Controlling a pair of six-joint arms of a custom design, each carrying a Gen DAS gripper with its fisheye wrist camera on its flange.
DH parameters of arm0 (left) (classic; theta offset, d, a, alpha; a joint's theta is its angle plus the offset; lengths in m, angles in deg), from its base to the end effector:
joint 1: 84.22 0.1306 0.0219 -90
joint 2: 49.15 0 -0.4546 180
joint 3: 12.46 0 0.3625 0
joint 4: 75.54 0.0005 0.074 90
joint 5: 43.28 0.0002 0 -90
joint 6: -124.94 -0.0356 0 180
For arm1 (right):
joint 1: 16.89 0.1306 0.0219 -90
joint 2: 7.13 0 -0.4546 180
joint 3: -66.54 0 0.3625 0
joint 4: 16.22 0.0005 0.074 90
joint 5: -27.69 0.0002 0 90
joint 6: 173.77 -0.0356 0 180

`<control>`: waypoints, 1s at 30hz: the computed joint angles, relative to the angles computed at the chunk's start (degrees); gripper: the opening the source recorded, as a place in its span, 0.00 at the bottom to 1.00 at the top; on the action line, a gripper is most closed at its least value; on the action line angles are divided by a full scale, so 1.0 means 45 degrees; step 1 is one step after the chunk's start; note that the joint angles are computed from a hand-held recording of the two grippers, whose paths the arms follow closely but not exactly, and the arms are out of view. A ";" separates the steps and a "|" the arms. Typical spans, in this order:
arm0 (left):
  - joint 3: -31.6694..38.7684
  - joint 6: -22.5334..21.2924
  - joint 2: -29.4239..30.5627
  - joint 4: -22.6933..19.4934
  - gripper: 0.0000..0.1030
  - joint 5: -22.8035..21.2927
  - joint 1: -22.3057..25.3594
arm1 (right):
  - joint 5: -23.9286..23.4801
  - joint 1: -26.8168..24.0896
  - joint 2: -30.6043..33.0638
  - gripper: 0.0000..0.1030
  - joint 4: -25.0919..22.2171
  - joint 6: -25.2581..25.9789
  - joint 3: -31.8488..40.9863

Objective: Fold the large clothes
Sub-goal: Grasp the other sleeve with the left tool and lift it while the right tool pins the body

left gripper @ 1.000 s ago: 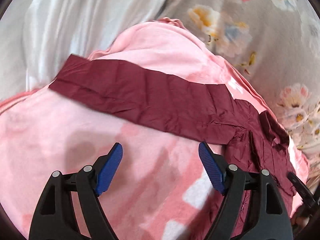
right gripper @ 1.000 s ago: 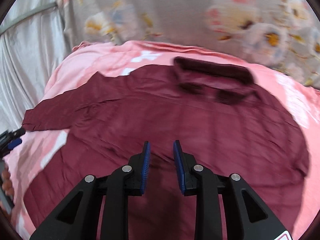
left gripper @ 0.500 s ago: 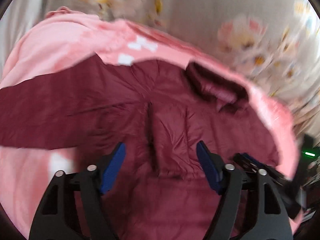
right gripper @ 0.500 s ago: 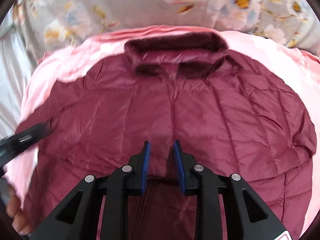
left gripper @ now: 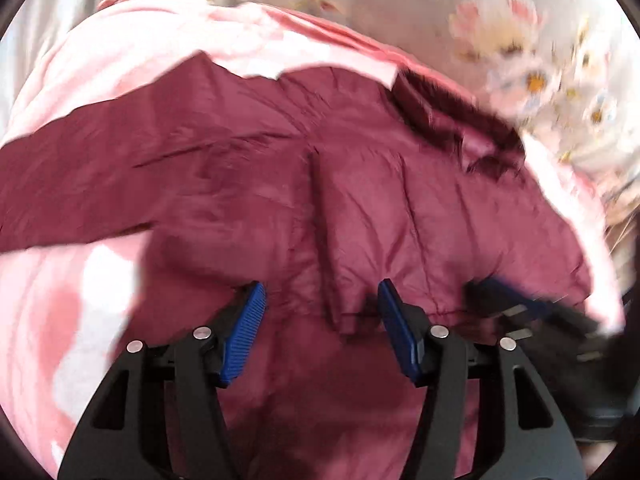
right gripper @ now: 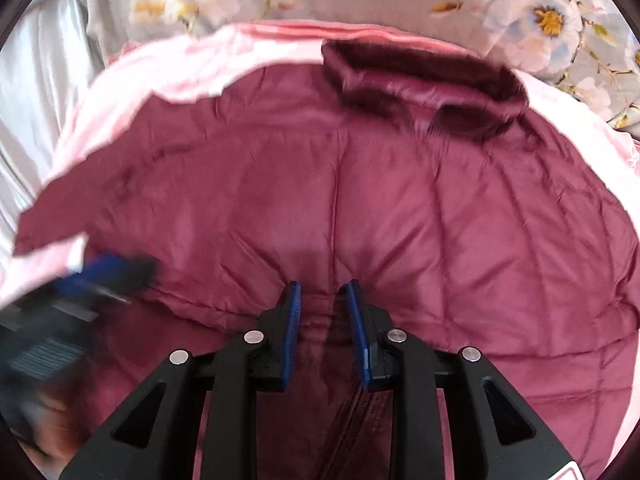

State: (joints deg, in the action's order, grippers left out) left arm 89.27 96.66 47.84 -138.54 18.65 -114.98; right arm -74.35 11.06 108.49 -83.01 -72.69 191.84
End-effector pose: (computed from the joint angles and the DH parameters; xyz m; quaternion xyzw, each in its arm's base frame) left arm 0.4326 -0.2386 0.5220 -0.3130 0.8816 -0.0303 0.3520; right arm 0.5574 0.3036 0.5100 -0.3466 0.8891 0.1408 0.2637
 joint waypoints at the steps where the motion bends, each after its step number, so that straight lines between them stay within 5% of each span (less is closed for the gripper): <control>1: -0.0341 0.0184 -0.0433 0.0161 0.60 -0.0198 -0.0027 | 0.0070 0.0015 -0.0195 0.24 0.0494 0.0029 -0.0422; 4: -0.1587 0.1742 -0.2102 -0.0288 0.80 -0.1517 -0.0052 | 0.0663 0.0177 -0.0642 0.24 0.1542 0.0251 -0.1353; 9: -0.4179 0.6648 -0.5395 -0.2757 0.81 -0.2427 0.1263 | 0.0769 0.0176 -0.0674 0.24 0.1831 0.0324 -0.1495; 13: -0.5517 0.8707 -0.7236 -0.4341 0.81 -0.2409 0.2804 | 0.0748 0.0155 -0.0678 0.24 0.1852 0.0325 -0.1496; 21: -0.6217 0.6443 -0.8105 -0.2556 0.78 -0.1962 0.5252 | 0.0778 0.0191 -0.0660 0.24 0.1855 0.0269 -0.1461; 26: -0.5586 0.4868 -0.7718 -0.2071 0.08 -0.1153 0.5848 | 0.0755 0.0185 -0.0679 0.24 0.1864 0.0243 -0.1502; 30: -0.3708 0.3803 -0.6583 -0.2549 0.04 -0.2468 0.4506 | 0.0768 0.0196 -0.0662 0.24 0.1857 0.0225 -0.1469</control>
State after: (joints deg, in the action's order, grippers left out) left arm 72.58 113.78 18.22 -150.01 7.54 -94.70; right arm -70.90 11.94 105.51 -74.65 -71.68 185.23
